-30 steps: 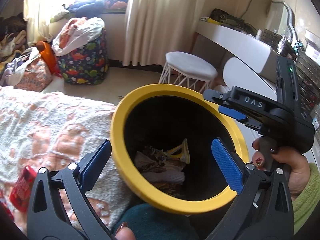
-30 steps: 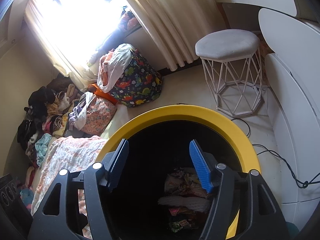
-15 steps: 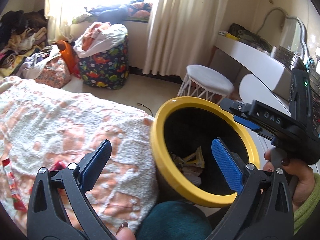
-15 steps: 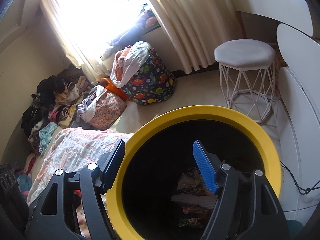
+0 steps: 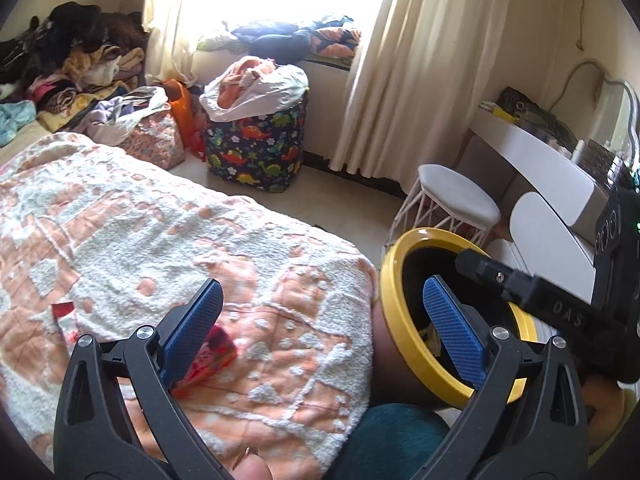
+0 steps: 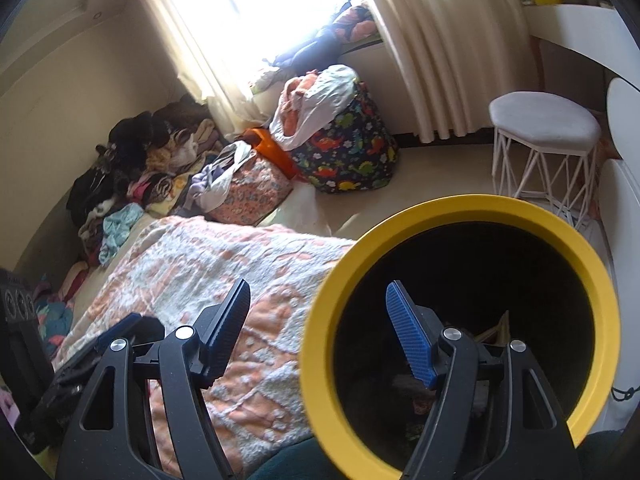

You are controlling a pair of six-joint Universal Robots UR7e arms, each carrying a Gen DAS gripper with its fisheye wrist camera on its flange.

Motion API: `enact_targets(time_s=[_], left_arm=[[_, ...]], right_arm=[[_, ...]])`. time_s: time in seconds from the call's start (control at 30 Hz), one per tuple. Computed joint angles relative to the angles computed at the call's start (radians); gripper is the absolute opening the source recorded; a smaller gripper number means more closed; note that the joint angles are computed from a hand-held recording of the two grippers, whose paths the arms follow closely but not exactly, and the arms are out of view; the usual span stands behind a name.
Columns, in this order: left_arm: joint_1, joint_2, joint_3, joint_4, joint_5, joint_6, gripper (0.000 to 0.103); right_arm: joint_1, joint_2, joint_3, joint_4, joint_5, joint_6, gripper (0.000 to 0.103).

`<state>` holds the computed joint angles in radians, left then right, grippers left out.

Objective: Collect trash
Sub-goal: 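Move both open tools back toward the remaining wrappers on the bed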

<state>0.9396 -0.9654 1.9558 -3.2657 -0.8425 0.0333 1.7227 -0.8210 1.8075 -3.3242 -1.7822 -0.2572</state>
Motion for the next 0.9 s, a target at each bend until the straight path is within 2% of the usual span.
enact_targets(time_s=[0.37,0.57,0.67,0.8,0.9], left_arm=[[0.036,-0.072,0.05,-0.046,0.082,-0.024,0.092],[0.074,-0.119,0.076,-0.053,0.141,-0.067,0.092],[0.095,-0.142,0.082,-0.018,0.188,-0.115,0.092],[0.129,-0.174,0.092,0.018,0.204,-0.174,0.092],[0.152,-0.193,0.101,0.034,0.192,-0.207,0.085]], right_arm=[[0.059,0.055,-0.011,0.071,0.004,-0.044,0.071],[0.09,0.094,-0.036,0.119,0.001,-0.052,0.072],[0.103,0.12,-0.057,0.157,-0.002,-0.049,0.072],[0.119,0.162,-0.096,0.215,-0.012,-0.043,0.072],[0.127,0.198,-0.136,0.271,-0.022,-0.033,0.072]])
